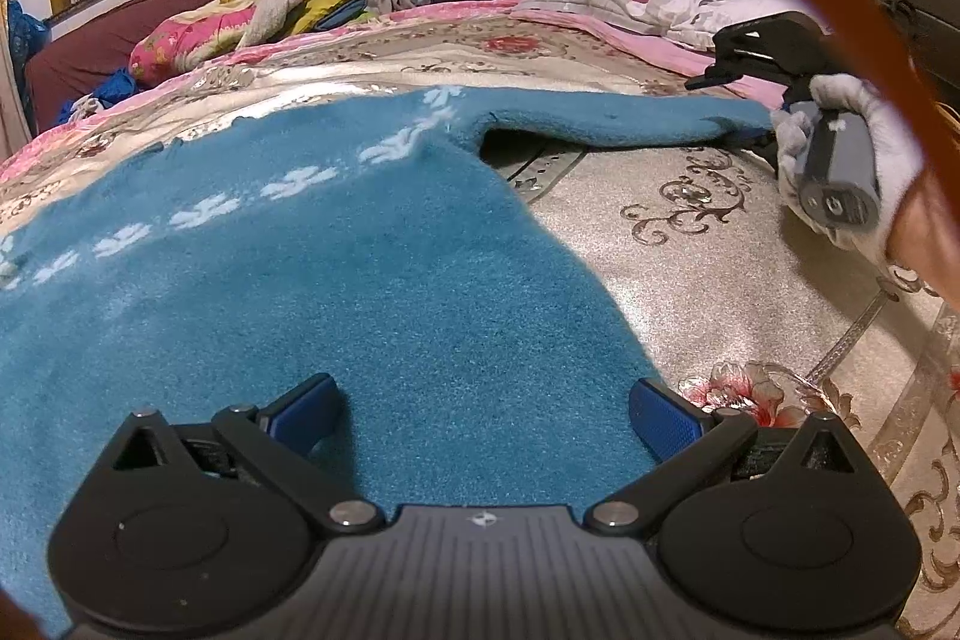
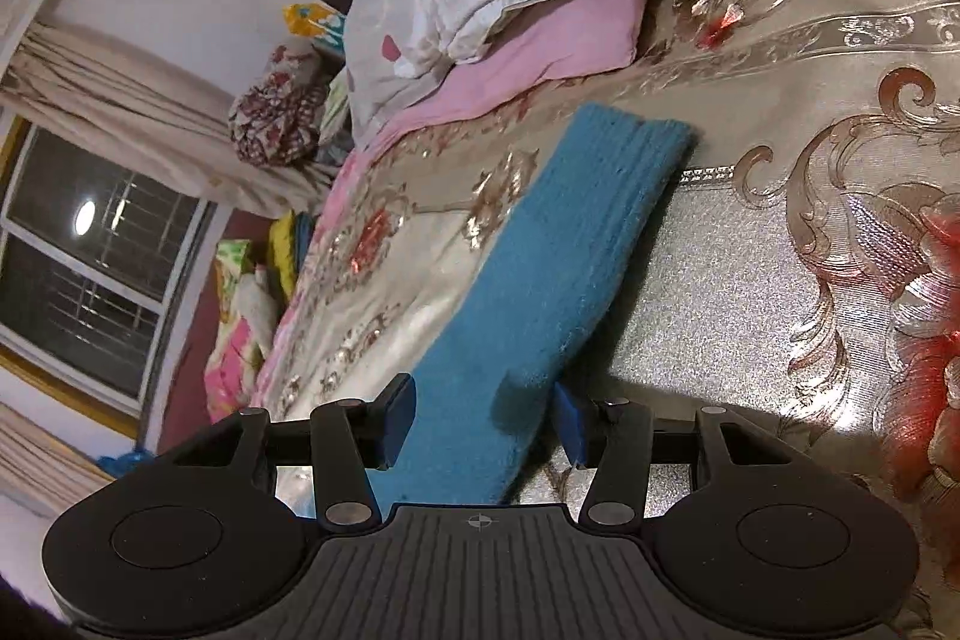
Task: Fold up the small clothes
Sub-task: 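Grasp the teal sleeve cuff with the right tool, then carry the sleeve across the sweater body with the right tool and release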
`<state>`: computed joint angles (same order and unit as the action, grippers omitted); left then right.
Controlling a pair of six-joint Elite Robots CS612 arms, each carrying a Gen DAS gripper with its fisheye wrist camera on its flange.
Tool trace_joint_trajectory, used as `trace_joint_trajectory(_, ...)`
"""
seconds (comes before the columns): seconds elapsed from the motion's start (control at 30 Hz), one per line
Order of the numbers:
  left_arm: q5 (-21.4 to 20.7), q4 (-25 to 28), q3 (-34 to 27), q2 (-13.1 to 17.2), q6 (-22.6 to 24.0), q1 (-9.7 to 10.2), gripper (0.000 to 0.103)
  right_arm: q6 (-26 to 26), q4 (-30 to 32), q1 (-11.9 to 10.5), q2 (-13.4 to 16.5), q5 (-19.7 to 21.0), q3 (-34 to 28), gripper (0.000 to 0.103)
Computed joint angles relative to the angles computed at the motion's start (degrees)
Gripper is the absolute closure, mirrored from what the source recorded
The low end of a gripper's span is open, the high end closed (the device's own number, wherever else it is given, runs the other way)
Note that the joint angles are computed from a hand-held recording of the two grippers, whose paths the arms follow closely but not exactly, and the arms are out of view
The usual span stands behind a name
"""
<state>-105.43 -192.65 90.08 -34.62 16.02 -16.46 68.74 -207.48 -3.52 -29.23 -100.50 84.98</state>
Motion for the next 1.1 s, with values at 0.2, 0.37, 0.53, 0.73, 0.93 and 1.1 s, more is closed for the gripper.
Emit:
trace_joint_trajectory(0.2, -1.0, 2.3, -0.2, -0.7, -0.8, 0.43, 0.0, 5.8, 3.7, -0.7, 0.1, 1.0, -1.5, 0.088)
trace_joint_trajectory(0.37, -1.4, 2.3, 1.0, -1.9, -2.3, 2.04, 0.0, -5.0, 3.2, 0.7, -1.1, 0.3, -2.9, 0.092)
trace_joint_trajectory(0.53, 0.2, 0.8, 2.8, -3.1, -1.3, 4.34, 0.0, -14.0, 3.5, 2.9, -1.2, 2.6, -7.3, 0.092)
trace_joint_trajectory(0.73, -0.2, 0.0, 3.3, -3.5, -1.4, 7.63, 0.0, -24.7, 9.0, 6.8, 0.5, 5.7, -15.5, 0.092)
trace_joint_trajectory(0.93, -2.4, -0.5, 2.3, -2.8, -2.3, 10.61, 0.0, -34.1, 20.1, 11.3, 5.0, 5.6, -26.8, 0.093)
trace_joint_trajectory(1.1, -4.5, -0.5, 0.1, -1.3, -6.3, 12.72, 0.0, -48.0, 32.1, 15.5, 10.9, 1.7, -39.1, 0.093)
